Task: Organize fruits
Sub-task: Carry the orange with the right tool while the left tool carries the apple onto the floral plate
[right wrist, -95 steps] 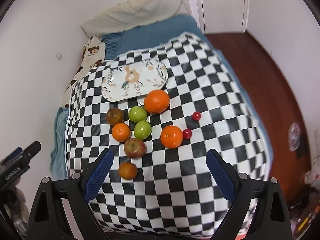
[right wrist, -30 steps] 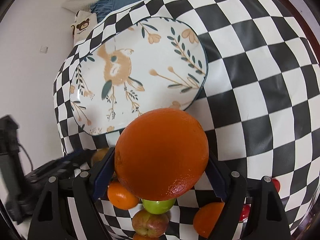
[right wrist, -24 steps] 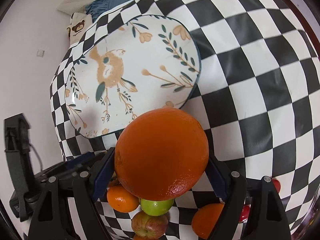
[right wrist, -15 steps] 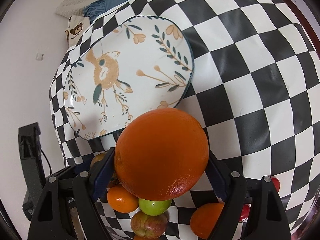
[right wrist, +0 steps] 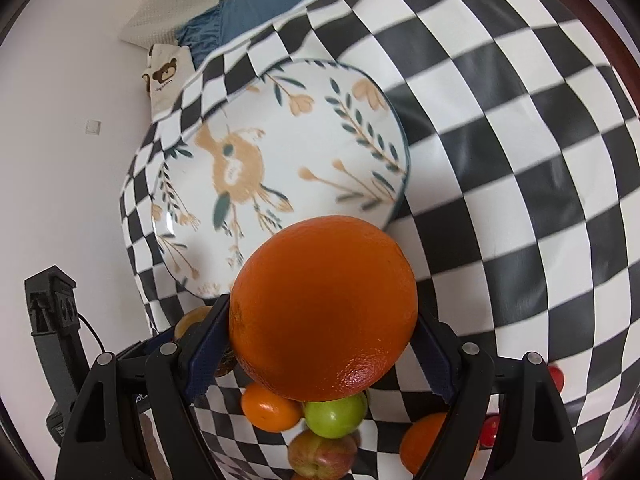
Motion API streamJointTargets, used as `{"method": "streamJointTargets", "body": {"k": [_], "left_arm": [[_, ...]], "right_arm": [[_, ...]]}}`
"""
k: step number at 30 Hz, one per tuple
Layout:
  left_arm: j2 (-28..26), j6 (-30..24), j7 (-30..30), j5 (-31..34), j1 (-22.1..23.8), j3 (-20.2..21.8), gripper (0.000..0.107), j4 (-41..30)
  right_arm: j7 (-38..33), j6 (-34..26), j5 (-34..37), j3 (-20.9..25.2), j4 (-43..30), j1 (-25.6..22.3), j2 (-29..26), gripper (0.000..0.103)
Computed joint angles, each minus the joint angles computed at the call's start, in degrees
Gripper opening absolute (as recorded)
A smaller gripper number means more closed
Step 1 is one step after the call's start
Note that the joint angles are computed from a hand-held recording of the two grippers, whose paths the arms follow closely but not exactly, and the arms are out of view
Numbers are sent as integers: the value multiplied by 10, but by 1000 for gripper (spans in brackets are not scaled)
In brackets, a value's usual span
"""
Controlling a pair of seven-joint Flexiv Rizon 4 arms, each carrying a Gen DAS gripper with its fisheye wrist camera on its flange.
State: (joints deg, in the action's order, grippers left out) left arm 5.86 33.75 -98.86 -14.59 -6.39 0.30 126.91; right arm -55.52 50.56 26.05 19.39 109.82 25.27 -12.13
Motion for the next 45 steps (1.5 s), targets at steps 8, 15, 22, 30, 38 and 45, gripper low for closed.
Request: {"method": "streamJointTargets", "body": {"k": [8, 15, 22, 30, 38, 45], "left_arm": [[-88, 20, -7, 22, 17, -7, 62, -114], [-151, 26, -29, 7, 27, -2, 58, -154], [-163, 15, -64, 16, 24, 0, 59, -168], [-122, 37, -75, 33, 15, 2, 89, -139], [-71, 32, -143, 157, -5, -4, 89, -123], [-16, 13, -184, 217, -18, -17, 89, -98]], "right_arm": [[5, -15, -26, -16, -77, -4, -54, 86], [12, -89, -101, -29, -177, -2, -134, 86], [7, -162, -138, -31, -240, 0, -183, 87], [-17, -146, -137, -28, -221, -9, -155, 93], [-12, -140, -179, -36, -165, 4, -109, 95], [-12, -107, -195, -36, -101, 3, -48, 95]]}}
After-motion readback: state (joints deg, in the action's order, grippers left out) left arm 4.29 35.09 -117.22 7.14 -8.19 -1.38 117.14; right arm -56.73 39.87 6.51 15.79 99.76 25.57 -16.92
